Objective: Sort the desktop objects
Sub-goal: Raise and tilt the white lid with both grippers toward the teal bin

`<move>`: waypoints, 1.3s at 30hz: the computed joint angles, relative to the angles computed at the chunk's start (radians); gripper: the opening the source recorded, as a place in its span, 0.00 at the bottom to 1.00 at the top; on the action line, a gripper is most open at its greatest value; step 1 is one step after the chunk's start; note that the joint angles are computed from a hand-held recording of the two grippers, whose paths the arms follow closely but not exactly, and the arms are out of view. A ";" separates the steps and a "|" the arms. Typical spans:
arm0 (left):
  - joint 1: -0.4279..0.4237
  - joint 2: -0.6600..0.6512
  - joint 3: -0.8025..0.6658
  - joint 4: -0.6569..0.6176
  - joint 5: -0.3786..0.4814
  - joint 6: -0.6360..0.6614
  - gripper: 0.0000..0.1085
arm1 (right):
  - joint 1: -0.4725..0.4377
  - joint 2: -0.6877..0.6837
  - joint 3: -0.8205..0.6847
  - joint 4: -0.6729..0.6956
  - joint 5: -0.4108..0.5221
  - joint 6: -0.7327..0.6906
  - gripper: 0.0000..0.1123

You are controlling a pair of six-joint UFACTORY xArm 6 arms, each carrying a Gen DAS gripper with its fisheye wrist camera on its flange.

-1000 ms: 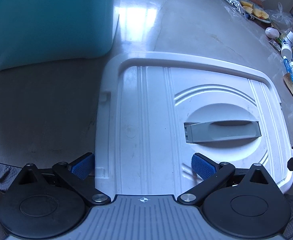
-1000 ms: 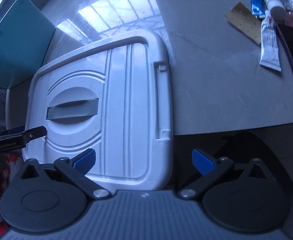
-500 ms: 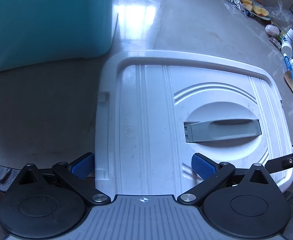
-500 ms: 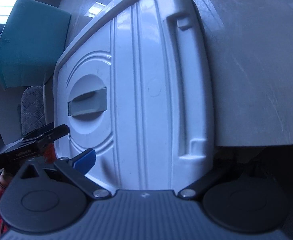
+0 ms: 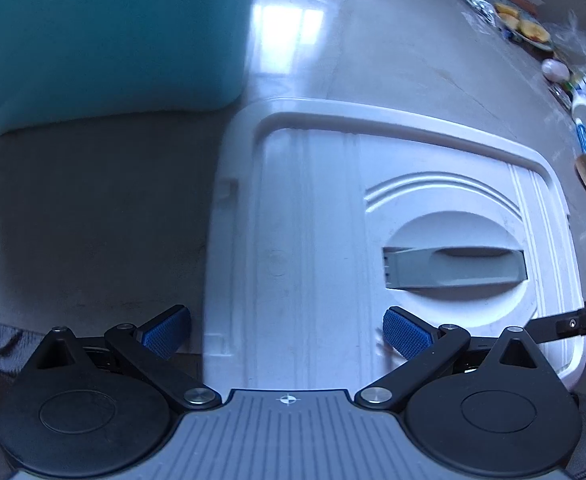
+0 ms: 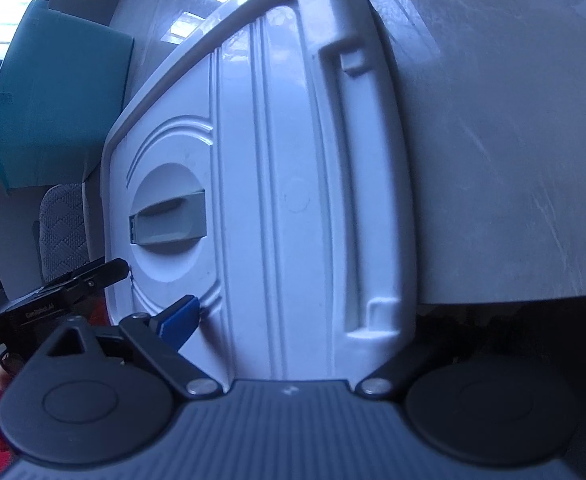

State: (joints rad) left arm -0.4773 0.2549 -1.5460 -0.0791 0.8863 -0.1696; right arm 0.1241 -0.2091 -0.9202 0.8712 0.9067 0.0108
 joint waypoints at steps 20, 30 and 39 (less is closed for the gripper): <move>0.071 0.037 0.073 -0.460 0.060 0.462 0.95 | 0.082 0.032 -0.116 -0.130 0.069 0.105 0.85; 0.072 0.194 -0.051 -0.651 0.124 0.339 0.95 | 0.095 0.018 -0.101 -0.134 0.069 0.099 0.85; 0.028 0.193 -0.025 -0.635 0.055 0.345 0.95 | 0.037 -0.022 -0.040 -0.166 0.061 0.041 0.85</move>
State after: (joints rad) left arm -0.4490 0.4474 -1.5713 -0.7141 0.9413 0.1755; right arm 0.1609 -0.2316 -0.9600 0.7054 0.9673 0.0518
